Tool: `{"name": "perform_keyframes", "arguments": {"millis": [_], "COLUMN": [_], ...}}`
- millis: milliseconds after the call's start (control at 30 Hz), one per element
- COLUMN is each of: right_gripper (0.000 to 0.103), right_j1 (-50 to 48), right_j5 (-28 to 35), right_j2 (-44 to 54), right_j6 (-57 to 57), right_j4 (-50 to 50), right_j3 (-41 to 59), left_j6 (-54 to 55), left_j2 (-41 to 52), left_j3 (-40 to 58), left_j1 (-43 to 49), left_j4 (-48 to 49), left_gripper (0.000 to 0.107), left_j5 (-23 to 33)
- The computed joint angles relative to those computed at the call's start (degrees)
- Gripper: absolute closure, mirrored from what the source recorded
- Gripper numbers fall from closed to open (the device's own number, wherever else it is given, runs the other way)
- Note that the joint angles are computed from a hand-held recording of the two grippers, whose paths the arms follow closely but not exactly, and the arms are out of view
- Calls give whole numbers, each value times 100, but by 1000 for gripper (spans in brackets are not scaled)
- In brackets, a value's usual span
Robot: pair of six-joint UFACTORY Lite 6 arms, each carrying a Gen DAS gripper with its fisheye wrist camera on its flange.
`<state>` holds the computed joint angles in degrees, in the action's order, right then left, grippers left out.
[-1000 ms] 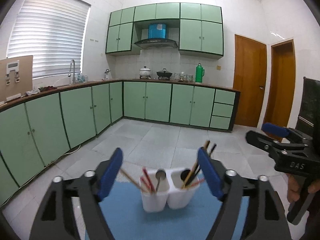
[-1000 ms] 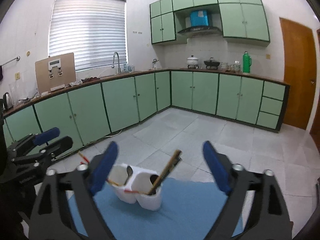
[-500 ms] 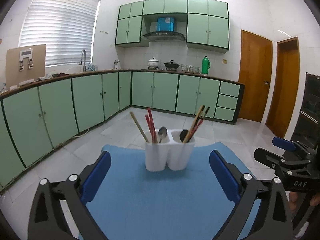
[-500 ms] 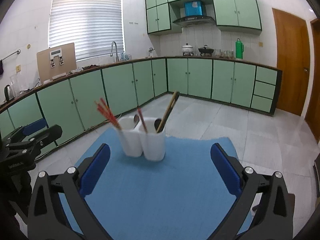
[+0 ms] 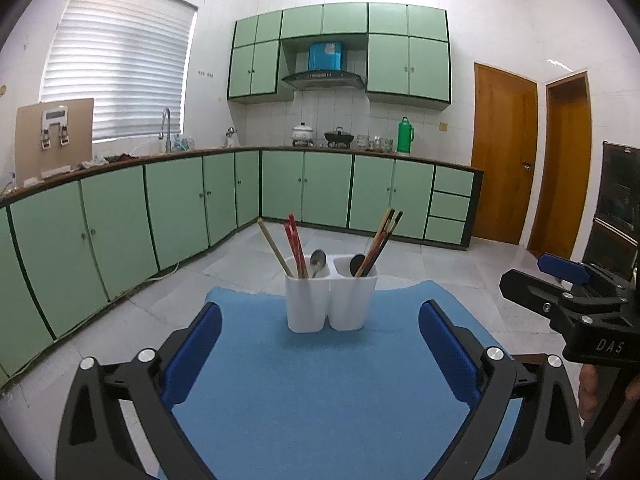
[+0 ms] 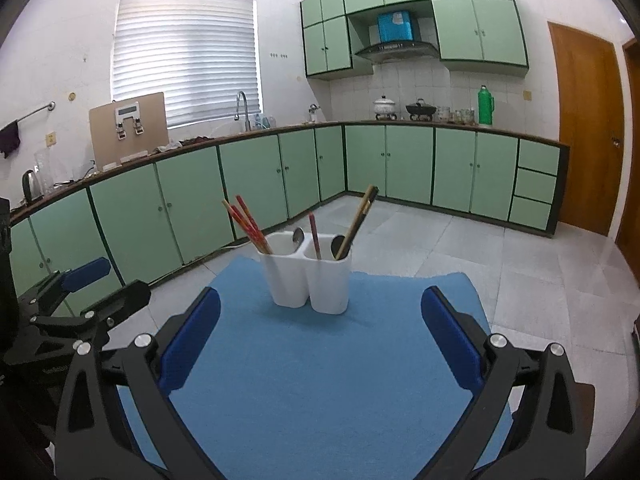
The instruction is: Organize utensils
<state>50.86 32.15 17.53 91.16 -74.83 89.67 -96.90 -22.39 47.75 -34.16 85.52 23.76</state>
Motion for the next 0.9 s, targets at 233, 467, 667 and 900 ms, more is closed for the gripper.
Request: {"name": "perform_keyframes", "arguments": {"millis": [233, 467, 667, 900], "right_gripper": [5, 5, 5, 5], "right_j1": [220, 444, 598, 706], "right_j5": [172, 370, 534, 632], "right_j2": [-290, -470, -492, -463], "right_j6": [-39, -68, -75, -148], "right_j4": [-79, -190, -243, -250], "right_j3": [-37, -99, -34, 48], "left_j6": [250, 313, 361, 398], "left_j2": [-376, -594, -782, -977], "left_j3": [39, 14, -42, -161], "left_j1": [-419, -772, -924, -1008], "left_j4": [-171, -224, -267, -272], "left_gripper": [10, 10, 10, 10], "left_j5": [497, 862, 1053, 1165]}}
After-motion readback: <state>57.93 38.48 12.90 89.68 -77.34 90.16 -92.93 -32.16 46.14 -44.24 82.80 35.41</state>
